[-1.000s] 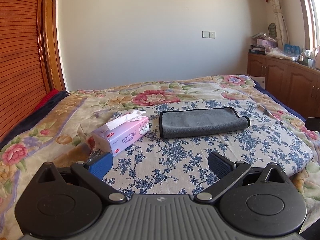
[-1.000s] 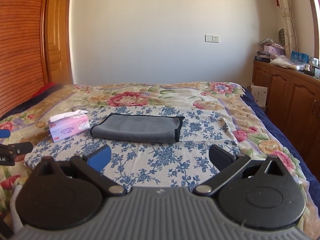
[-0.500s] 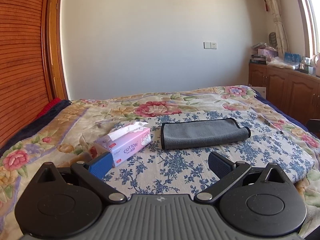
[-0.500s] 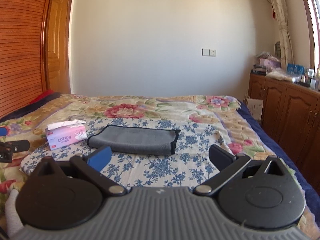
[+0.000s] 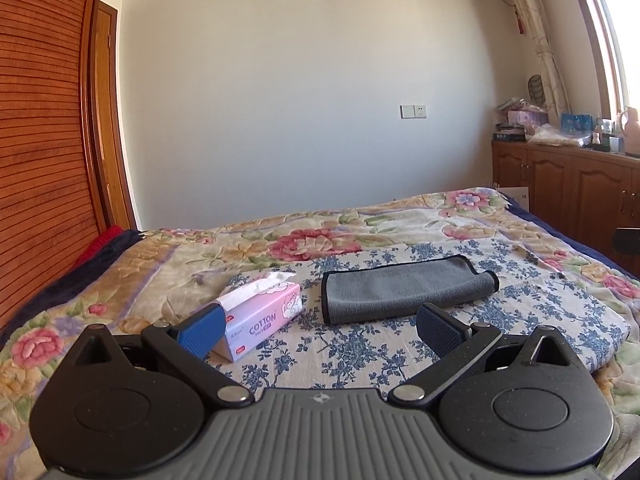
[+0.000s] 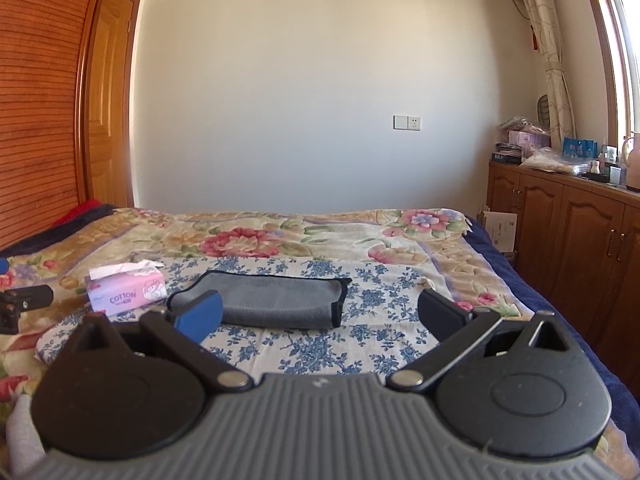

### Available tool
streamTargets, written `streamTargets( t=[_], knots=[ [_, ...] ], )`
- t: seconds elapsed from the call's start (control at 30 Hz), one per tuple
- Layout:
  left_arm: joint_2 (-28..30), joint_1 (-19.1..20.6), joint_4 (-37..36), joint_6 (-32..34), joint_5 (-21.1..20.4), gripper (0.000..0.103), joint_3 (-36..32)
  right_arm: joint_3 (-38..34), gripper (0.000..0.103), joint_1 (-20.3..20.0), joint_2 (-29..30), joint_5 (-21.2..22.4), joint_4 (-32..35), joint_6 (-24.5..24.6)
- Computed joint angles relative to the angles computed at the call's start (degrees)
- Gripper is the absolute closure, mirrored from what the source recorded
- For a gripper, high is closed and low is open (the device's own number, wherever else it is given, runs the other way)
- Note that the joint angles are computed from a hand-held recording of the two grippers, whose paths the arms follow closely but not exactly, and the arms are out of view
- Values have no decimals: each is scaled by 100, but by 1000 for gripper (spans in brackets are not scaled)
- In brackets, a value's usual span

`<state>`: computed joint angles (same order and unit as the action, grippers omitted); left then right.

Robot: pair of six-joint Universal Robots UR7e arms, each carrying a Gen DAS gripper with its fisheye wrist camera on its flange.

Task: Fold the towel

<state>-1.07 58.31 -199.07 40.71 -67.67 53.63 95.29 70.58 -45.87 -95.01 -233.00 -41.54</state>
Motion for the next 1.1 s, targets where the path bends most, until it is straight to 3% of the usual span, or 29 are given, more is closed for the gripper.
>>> streamTargets(
  t=[1.1],
  knots=[
    [-13,20,-6,-29,29,0,29,-53,0,-23,43,-20,-30,-50]
  ],
)
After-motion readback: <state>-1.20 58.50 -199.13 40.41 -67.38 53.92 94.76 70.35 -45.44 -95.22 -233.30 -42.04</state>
